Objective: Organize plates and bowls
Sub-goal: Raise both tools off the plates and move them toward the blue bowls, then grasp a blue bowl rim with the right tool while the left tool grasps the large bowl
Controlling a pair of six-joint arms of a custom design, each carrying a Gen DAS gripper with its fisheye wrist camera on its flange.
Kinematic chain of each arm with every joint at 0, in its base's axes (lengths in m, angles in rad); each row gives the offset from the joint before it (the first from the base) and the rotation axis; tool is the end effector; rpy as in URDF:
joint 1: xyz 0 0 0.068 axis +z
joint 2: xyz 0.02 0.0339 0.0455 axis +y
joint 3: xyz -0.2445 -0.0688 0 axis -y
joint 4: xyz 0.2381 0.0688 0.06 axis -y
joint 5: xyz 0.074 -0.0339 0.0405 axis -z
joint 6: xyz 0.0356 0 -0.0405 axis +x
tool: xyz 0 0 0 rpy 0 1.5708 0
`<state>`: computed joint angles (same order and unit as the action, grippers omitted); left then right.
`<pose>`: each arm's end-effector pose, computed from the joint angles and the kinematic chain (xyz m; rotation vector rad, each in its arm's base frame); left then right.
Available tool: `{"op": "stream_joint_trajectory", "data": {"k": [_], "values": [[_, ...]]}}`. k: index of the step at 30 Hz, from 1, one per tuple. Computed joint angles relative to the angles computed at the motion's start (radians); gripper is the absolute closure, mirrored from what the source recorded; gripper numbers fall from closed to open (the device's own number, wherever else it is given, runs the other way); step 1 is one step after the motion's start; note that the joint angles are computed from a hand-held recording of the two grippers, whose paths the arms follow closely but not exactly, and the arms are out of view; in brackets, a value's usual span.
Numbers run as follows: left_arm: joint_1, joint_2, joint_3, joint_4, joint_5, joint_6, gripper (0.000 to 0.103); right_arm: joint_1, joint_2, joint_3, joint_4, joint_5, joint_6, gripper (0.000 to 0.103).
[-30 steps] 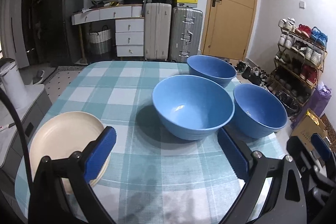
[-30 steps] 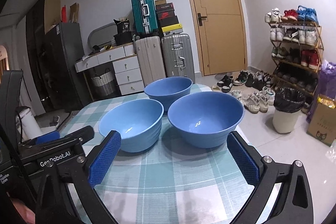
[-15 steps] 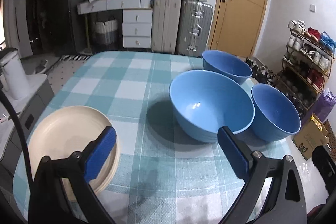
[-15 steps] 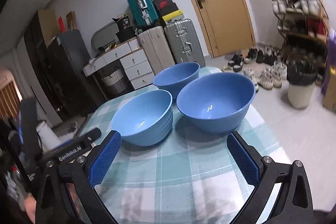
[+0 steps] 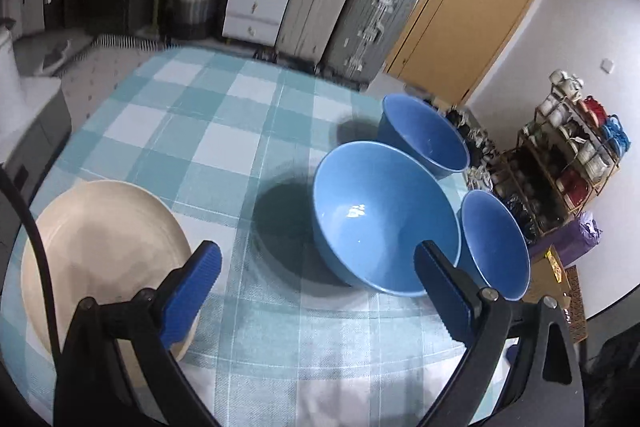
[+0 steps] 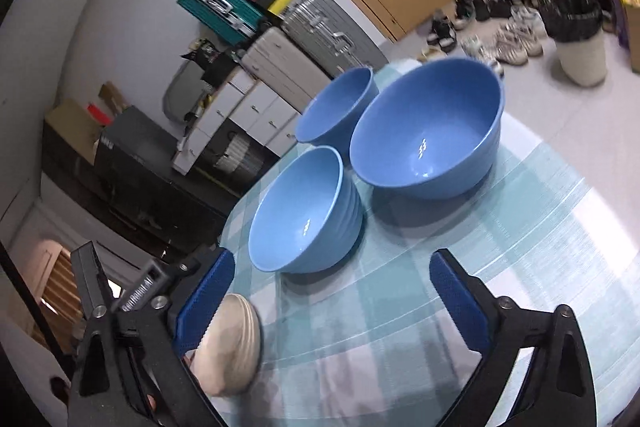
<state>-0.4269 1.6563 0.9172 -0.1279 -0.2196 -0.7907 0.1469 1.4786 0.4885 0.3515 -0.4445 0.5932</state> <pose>0.3014 -0.1286 0.1582 -0.5360 2.3709 -0.2904 0.2584 0.0537 0.1275 0.2508 2.2716 0.8916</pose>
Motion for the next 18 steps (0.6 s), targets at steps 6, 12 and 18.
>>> {"op": "stream_joint_trajectory", "data": {"k": [6, 12, 18], "values": [[0.097, 0.171, 0.240, -0.200, 0.132, 0.089, 0.005, 0.068, 0.164, 0.189, -0.112, -0.004, 0.135, 0.025], [0.167, 0.307, 0.379, -0.265, 0.243, 0.067, 0.006, 0.092, 0.271, 0.279, -0.093, -0.085, 0.245, 0.036], [0.164, 0.393, 0.490, -0.309, 0.228, 0.108, 0.006, 0.105, 0.364, 0.373, -0.128, -0.086, 0.264, 0.046]]}}
